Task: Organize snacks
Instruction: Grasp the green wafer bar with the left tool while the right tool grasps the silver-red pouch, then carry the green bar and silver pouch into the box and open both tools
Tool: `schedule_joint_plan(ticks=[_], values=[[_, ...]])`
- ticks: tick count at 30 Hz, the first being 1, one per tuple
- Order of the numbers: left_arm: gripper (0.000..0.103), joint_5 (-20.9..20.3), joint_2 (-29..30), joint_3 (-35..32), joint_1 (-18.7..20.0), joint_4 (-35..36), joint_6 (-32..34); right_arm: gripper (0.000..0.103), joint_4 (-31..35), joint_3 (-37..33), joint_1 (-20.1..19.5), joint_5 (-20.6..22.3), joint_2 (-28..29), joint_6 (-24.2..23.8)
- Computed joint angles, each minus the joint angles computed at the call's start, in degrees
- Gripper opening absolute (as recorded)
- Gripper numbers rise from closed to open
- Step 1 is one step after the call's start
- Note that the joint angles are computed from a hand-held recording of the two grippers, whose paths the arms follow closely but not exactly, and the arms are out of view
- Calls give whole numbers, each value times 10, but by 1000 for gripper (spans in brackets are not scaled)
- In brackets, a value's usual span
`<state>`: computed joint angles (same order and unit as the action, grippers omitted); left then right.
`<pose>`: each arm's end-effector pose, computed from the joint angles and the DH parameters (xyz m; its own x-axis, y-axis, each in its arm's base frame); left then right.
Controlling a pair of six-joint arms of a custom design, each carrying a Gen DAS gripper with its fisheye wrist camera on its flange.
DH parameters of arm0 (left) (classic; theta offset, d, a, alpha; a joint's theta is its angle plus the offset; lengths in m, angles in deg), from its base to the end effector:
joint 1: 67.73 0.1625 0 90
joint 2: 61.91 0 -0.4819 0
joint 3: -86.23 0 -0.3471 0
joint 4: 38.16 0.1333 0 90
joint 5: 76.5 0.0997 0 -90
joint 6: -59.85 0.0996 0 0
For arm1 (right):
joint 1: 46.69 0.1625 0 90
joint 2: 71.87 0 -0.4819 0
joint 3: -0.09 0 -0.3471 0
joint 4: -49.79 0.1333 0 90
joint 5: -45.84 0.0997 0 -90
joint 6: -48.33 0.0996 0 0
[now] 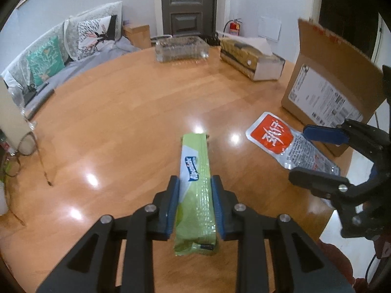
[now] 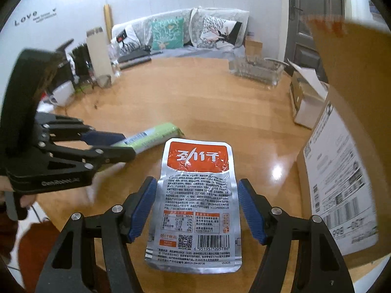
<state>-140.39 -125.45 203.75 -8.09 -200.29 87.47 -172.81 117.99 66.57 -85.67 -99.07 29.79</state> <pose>-0.1208 -0.5567 0.2593 -0.5252 0.6774 -0.5150 0.8169 0.5709 -0.0821 0.2784 -0.4772 0.0468 -0.7245 -0.1123 0.6800 -0.5530 0.6836 -0.4763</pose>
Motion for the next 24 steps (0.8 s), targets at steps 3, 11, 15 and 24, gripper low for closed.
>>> schedule_joint_plan(ticks=[3,11,15,24], values=[[24,2,-9,-4,-1,15,-3,65,13,-4,14,0,-8,7],[24,3,2,-12,25,55,-28,65,25,-7,32,-9,-11,15],[29,10,10,-8,20,39,-21,65,27,0,26,-5,-13,25],[24,28,35,-11,12,2,-9,65,26,7,-3,19,-16,34]])
